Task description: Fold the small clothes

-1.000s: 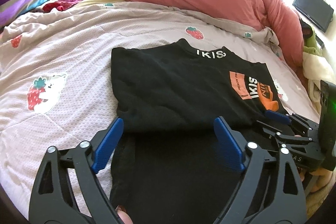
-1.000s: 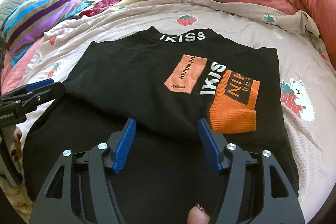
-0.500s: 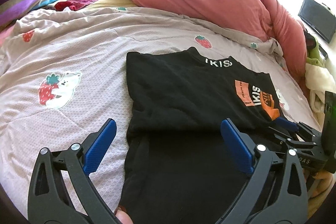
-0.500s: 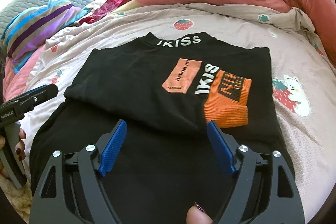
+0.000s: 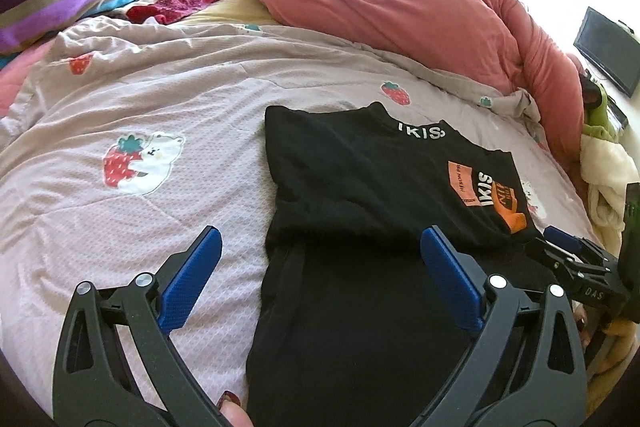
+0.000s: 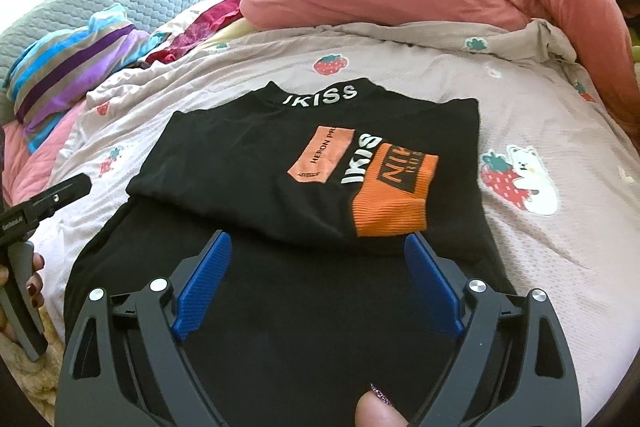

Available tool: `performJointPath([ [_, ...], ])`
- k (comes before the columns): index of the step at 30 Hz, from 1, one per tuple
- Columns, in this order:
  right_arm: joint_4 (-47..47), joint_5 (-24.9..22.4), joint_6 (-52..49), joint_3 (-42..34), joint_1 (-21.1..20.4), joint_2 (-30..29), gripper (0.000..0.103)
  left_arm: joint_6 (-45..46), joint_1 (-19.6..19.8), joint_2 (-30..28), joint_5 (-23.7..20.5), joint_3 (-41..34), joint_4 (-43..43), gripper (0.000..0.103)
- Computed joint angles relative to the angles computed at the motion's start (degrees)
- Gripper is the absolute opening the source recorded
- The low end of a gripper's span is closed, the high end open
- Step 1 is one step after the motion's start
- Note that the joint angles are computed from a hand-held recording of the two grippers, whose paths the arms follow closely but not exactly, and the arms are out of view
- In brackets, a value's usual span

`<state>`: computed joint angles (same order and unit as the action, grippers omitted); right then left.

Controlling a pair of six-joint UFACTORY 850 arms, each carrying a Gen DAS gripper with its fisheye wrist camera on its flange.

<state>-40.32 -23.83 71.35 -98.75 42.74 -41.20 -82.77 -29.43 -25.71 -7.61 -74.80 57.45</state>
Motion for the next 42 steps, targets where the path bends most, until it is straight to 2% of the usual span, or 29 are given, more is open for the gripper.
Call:
performJointPath([
  [3,-2.16,-0.12,2.42,1.48,0.1,1.21,0.088,-7.04,-0.4,1.36,-0.79,1.36,7.16,0.093],
  [8,-4.81,-0.43,5.43,3.82,0.28,3.16,0.089,-9.58,-0.87,2.75,-1.59,2.88,9.76,0.093],
  [32,-15.7,-1.43,17.52,13.06,1.62,10.74,0.091,-7.11,-3.8,7.82,-7.63,9.03,6.34,0.093],
  [42,-15.37,-1.61,17.25,15.18,2.15,12.02,0.091,-8.35,-4.79,9.38,-9.51,11.11,6.97,0.093],
])
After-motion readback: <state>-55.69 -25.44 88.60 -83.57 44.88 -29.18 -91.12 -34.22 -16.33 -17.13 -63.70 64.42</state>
